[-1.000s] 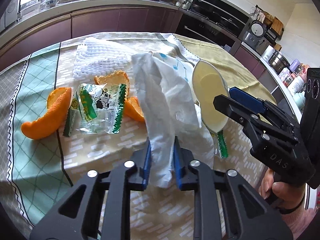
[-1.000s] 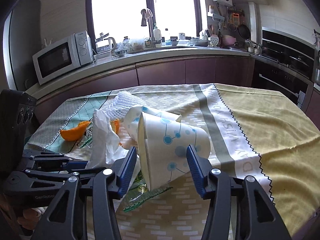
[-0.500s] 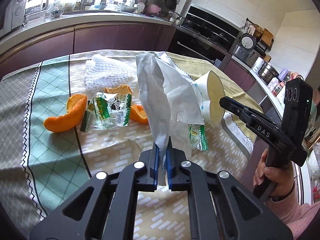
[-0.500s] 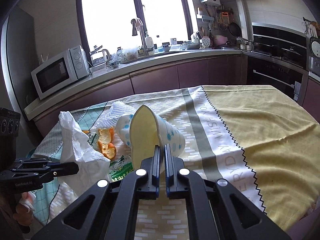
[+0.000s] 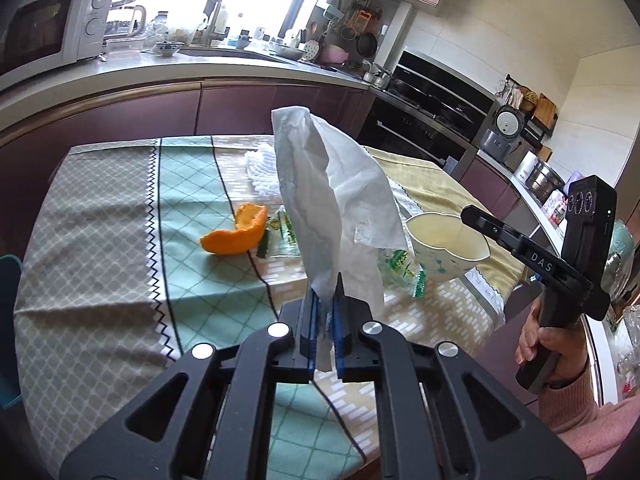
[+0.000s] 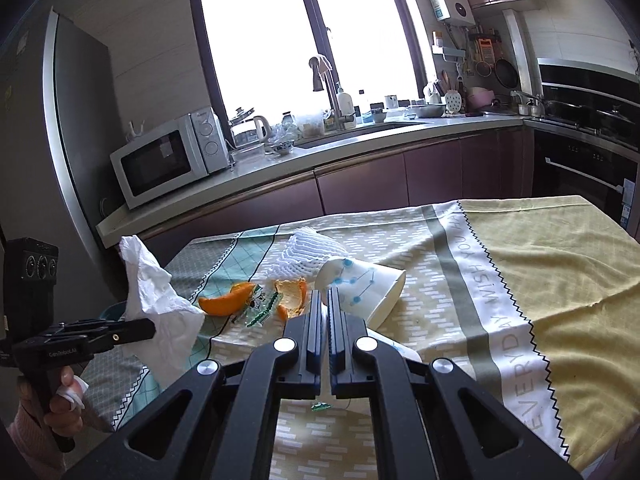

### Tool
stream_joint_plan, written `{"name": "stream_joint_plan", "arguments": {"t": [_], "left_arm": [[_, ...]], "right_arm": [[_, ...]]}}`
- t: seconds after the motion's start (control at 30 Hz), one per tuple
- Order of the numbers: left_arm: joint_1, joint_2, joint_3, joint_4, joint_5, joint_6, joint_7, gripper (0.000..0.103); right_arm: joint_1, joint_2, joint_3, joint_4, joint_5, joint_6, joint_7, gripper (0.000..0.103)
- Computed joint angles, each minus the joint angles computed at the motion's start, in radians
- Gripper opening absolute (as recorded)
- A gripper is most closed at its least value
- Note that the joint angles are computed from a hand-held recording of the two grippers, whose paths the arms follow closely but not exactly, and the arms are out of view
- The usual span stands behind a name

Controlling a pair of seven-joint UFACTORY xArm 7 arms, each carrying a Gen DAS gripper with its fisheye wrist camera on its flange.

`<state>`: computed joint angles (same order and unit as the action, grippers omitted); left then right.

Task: Collect trash
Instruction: 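Carry the tissue and the paper cup toward the teal bin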

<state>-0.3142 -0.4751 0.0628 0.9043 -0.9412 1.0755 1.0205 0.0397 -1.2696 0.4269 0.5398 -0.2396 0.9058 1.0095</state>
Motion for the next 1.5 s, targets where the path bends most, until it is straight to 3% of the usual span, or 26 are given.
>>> {"name": "stream_joint_plan", "arguments": {"t": [0.13,0.33,0.43,0.6,0.77,0.87,0.97,1.23,1.37,1.5], "left_arm": [[0.022,-0.003,0.024,-0.003,0.016,0.018,0.003,0.007],[0.038,0.000,0.022,-0.007,0.026,0.027,0.002,0.007],[0.038,0.003,0.016,-0.007,0.027,0.024,-0.004,0.007],[0.038,0.010,0.010,-0.008,0.032,0.011,-0.004,0.007],[0.053,0.008,0.028,-0.001,0.041,0.013,-0.002,0.007],[0.072,0.008,0.047,0.010,0.047,0.011,0.007,0.007],[0.102,0.018,0.076,0.035,0.051,0.005,0.013,0.007],[0.225,0.121,0.141,0.142,0.077,-0.070,0.026,0.007],[0.295,0.215,0.156,0.207,0.092,-0.121,0.031,0.007],[0.370,0.324,0.141,0.275,0.117,-0.167,0.018,0.007]], "right_arm": [[0.001,0.006,0.002,-0.005,0.011,0.055,0.010,0.002],[0.006,0.001,0.002,0.003,0.001,0.168,0.006,0.020],[0.014,-0.012,-0.006,-0.003,-0.007,0.206,-0.001,0.020],[0.028,-0.051,-0.022,-0.017,-0.008,0.220,-0.002,0.005],[0.019,-0.042,-0.007,0.022,-0.016,0.184,-0.012,0.005],[0.019,-0.010,-0.009,0.047,-0.010,0.087,-0.015,0.005],[0.031,0.081,-0.017,0.068,0.011,-0.079,-0.031,0.005],[0.039,0.581,0.002,0.242,0.017,-0.558,-0.119,0.005],[0.059,0.851,0.012,0.390,-0.006,-0.689,-0.161,0.005],[0.083,1.100,0.030,0.580,-0.095,-0.702,-0.155,0.005]]}}
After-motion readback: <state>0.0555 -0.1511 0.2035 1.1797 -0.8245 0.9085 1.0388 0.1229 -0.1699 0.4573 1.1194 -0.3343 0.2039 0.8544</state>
